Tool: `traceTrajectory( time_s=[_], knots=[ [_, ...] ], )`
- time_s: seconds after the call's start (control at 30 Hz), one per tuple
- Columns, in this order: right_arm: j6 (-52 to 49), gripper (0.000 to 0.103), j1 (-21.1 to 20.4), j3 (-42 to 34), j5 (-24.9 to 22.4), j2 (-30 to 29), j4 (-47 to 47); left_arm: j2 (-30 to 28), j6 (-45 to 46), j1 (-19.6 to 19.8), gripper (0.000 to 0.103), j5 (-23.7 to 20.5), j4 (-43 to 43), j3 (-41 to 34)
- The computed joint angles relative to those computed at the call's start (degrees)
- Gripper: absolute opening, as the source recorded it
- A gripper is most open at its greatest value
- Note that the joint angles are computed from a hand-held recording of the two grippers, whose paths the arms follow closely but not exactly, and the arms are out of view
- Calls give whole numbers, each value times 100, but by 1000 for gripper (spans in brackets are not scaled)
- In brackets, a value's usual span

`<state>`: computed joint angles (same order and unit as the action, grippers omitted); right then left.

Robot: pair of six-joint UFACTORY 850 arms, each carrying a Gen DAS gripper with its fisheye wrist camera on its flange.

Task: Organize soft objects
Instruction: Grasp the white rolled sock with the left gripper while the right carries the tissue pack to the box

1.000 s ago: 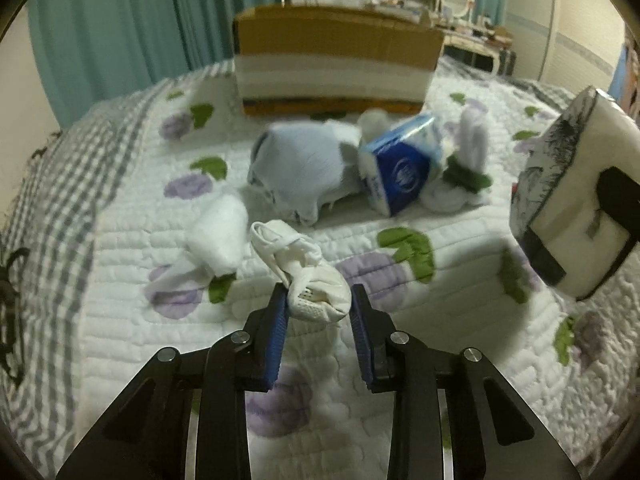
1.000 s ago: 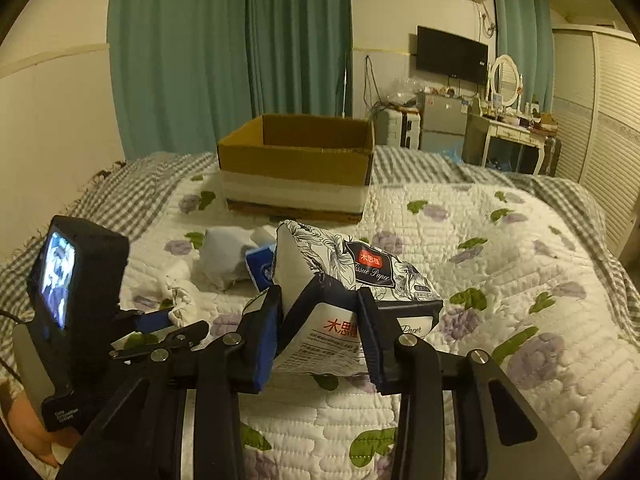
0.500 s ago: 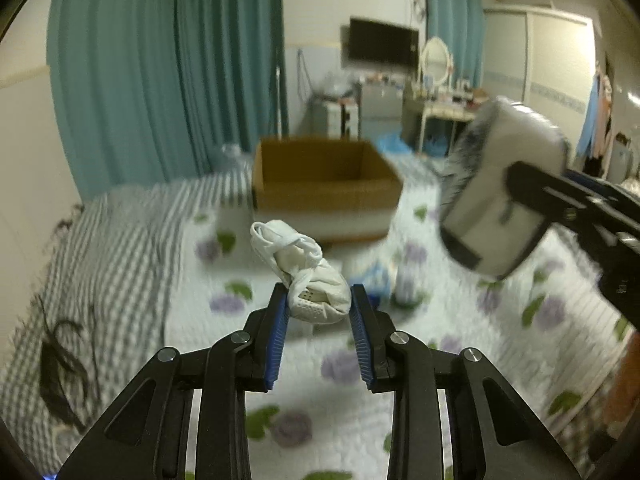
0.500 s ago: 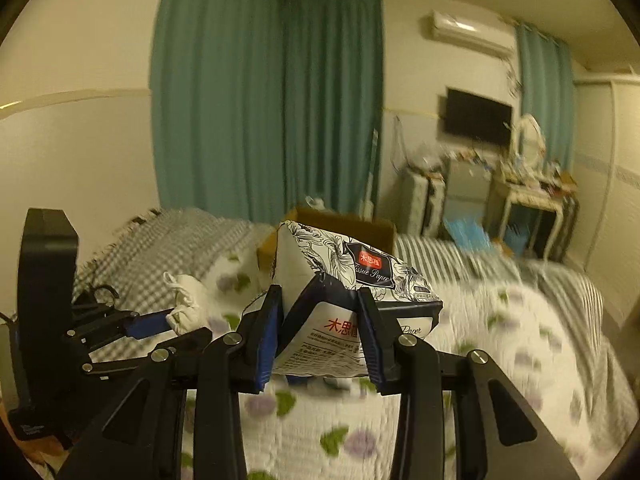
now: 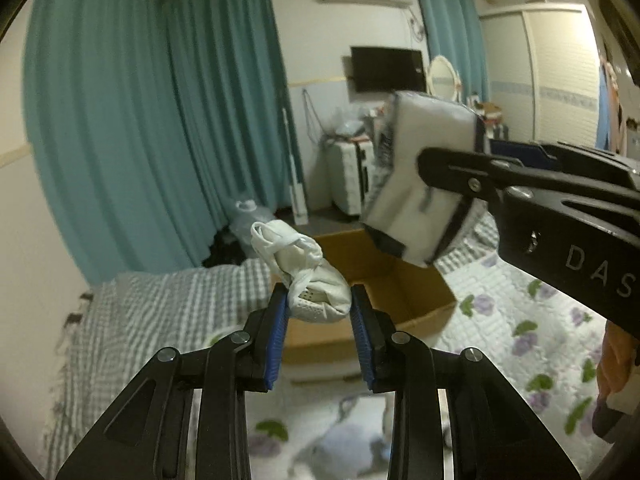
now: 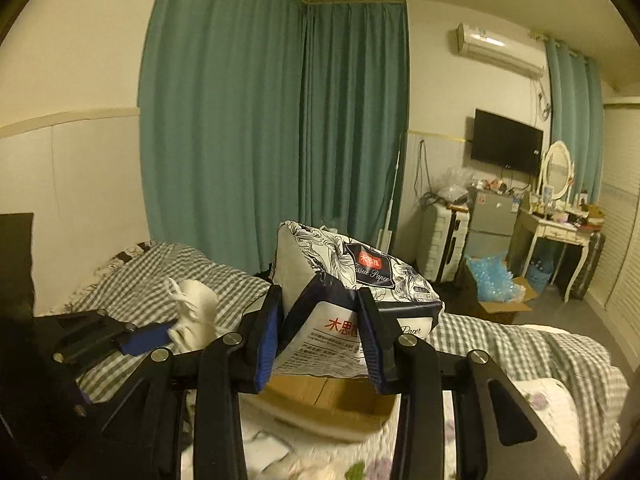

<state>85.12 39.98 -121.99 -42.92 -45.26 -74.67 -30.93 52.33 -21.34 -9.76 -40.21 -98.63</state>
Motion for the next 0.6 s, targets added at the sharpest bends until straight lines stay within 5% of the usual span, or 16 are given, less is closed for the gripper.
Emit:
traceTrajectory(
  time_s=[0.27,0.3,0.37,0.47,0.5,0.6],
  knots=[
    [-373,37,-730,-633,794,-812,845,-1442,-1411,-61,36,-240,1577,-1535],
    [-329,37,-791,-596,886,-842,872,-1593,-1739,-61,40,-298,1901,-1725],
    [-263,40,-885,-672,949,-963,960,-1917,-2598,-60,76,-531,2656,-2190],
    [-214,49,-989,-717,1020,-1056,1058,-1966,-2814,-44,84,-306,2649,-2156],
    [-116,61,-989,-652,972,-1028,980,-1969,-2845,-39,84,-268,2698,-2147],
    [83,73,-976,-555,792,-950,838,-1845,-3381,-55,84,-227,3238,-1994]
  ],
)
